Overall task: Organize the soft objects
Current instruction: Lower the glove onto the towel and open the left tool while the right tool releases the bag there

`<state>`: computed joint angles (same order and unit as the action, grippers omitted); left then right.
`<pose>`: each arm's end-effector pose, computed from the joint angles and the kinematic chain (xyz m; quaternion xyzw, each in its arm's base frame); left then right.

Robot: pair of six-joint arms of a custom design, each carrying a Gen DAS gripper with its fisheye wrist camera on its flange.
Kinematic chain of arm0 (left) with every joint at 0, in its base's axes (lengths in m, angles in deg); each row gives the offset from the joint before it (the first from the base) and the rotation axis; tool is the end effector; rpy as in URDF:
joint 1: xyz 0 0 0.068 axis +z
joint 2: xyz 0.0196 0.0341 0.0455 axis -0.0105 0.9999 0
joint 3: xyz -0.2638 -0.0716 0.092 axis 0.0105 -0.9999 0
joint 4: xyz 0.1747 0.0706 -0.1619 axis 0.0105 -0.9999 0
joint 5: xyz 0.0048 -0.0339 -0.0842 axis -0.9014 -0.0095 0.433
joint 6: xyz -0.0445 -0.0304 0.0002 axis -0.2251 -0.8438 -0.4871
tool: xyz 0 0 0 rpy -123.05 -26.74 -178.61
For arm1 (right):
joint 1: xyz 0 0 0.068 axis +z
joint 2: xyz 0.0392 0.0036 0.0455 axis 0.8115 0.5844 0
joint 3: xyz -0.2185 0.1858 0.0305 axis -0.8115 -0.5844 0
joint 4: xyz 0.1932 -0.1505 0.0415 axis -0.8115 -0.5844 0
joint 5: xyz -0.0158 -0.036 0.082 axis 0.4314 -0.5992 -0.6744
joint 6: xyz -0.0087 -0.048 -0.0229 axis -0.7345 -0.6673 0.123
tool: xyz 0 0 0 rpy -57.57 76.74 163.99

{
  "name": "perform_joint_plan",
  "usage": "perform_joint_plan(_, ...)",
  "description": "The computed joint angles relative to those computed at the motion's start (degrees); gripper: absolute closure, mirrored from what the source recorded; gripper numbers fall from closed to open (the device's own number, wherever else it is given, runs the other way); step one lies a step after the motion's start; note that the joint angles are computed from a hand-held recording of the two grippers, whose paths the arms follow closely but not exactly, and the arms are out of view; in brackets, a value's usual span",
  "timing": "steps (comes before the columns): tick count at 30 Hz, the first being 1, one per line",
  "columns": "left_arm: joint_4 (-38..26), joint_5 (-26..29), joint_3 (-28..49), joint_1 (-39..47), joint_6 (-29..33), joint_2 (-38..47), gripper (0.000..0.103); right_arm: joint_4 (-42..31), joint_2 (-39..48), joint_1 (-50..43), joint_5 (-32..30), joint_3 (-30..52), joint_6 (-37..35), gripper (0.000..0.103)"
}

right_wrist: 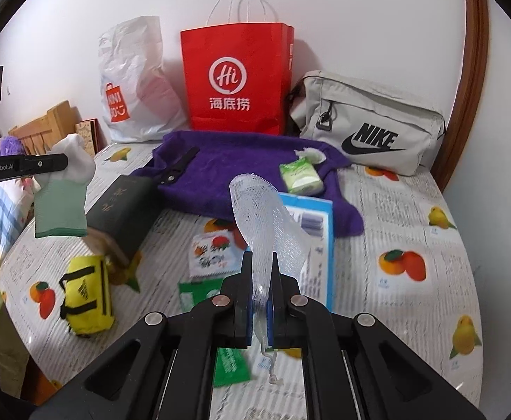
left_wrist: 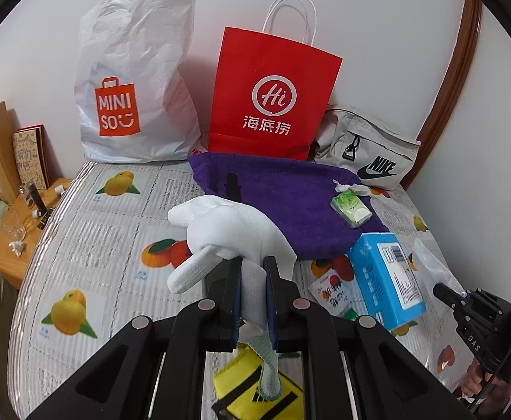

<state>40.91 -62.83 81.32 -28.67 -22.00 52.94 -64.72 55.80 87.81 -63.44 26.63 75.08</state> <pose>0.2140 -0.1103 0.2418 0.0207 0.9272 -0.1205 0.3540 0.1630 0.0959 0.2046 -0.0808 0.9161 0.0321 0.3915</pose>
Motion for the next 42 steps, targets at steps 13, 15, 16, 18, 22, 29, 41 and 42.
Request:
perform_joint_plan(13,3.6,3.6,8.9,4.2,3.2,13.9,0.091,9.2,13.4,-12.5,-8.0,6.5,-9.4,0.097)
perform_joint_plan(15,3.9,3.8,10.1,4.5,3.5,15.4,0.091,10.2,15.4,-13.3,-8.9,8.1,-10.3,0.097)
perform_joint_plan(16,4.2,4.0,10.6,4.8,3.7,16.0,0.091,10.9,16.7,-13.7,-9.6,9.0,-10.9,0.097)
perform_joint_plan(18,4.4,4.5,11.9,5.3,4.0,17.2,0.091,11.6,18.8,-14.3,-10.6,10.8,-11.5,0.097)
perform_joint_plan(22,4.6,5.1,15.1,6.3,4.9,20.4,0.091,13.1,23.4,-15.1,-12.8,14.4,-12.6,0.097)
perform_joint_plan(29,4.9,8.2,21.3,7.8,4.7,27.5,0.091,14.2,32.3,-16.3,-15.7,21.5,-14.7,0.097)
perform_joint_plan(41,0.5,12.3,36.9,7.6,5.4,42.8,0.091,8.0,46.2,-18.6,-19.7,34.3,-18.0,0.097)
perform_joint_plan(42,-0.3,12.7,38.3,7.5,5.6,44.2,0.091,7.4,47.2,-18.8,-19.8,35.3,-18.3,0.097)
